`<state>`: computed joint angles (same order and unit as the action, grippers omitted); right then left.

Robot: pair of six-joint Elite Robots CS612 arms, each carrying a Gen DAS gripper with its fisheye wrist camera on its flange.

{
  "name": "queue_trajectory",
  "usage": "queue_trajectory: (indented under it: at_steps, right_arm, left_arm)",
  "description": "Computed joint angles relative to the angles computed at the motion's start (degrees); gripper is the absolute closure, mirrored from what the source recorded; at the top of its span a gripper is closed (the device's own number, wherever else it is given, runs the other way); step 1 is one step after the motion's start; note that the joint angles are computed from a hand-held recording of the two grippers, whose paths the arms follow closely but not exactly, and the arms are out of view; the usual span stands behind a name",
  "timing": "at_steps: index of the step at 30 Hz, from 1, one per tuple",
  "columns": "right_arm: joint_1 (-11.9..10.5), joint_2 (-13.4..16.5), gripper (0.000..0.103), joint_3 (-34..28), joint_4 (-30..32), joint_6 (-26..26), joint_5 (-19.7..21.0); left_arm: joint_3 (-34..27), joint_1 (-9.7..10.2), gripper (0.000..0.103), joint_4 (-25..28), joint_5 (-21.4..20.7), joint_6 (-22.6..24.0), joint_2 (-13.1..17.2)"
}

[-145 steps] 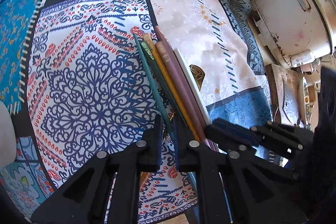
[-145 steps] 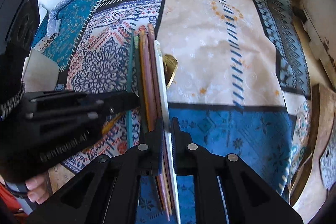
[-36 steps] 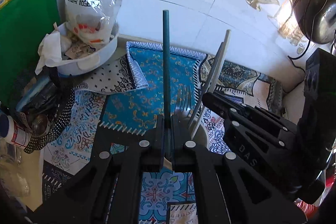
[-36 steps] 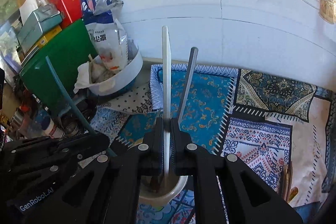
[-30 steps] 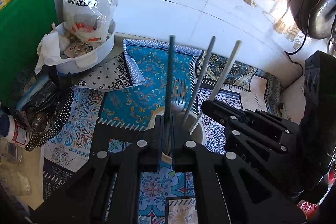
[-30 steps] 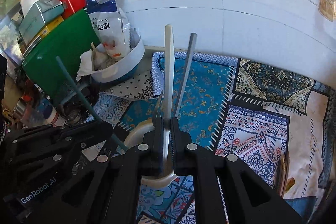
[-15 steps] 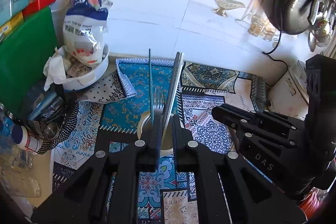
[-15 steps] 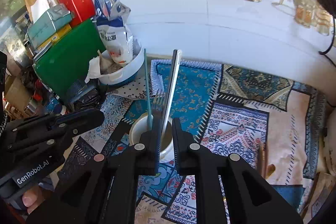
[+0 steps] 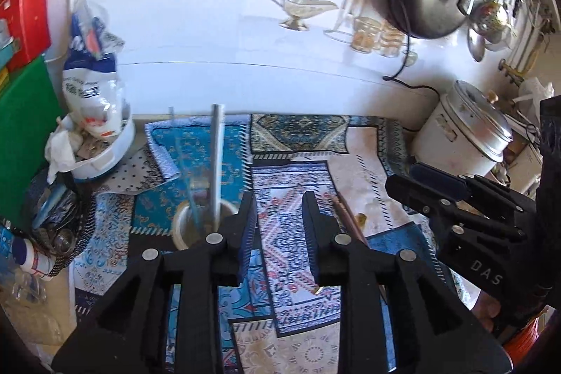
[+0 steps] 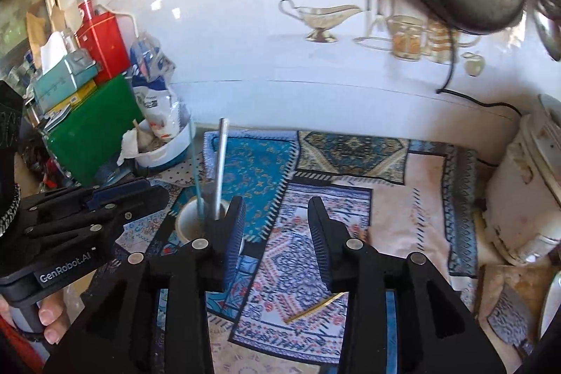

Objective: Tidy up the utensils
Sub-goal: 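Move both tools back over the chopstick pile beside the gold spoon, then grasp a pink chopstick with the right tool while the left tool grasps a dark stick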

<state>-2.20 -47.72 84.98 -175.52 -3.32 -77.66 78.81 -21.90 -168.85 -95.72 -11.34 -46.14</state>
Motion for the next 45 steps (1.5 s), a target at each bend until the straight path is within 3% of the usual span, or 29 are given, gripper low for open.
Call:
queue_trajectory:
  at_steps: [8,17,33,41,45]
  right_arm:
    - [-2.62,-1.5,0.069,3.84,-1.02,3.01,-4.61]
    - [-5.23,-0.3,0.069,3.86,5.89,5.89,-7.78]
    - [-6.11,7.71,0.07,-5.82,26.98,0.66,-1.48]
    - [-5.95,9.39,0.086,-8.98,31.93,-2.35,0.28]
    - [-5.42,9.99,0.094,-10.14,32.5,-3.98,-1.26]
  left_arm:
    - [-4.1,-2.31,0.071,4.4,-3.63,2.68,2.53]
    - [-11.03,-4.41,0.07,14.82,-5.78,4.82,7.44]
    - [-18.12,-4.65,0.07,28.85,-3.56,3.7,13.79]
    - [-19.21,-4.1,0.07,30.46,-4.15,2.33,14.74]
    - [-19.89,-3.9,0.07,30.98,-4.45,2.03,15.17]
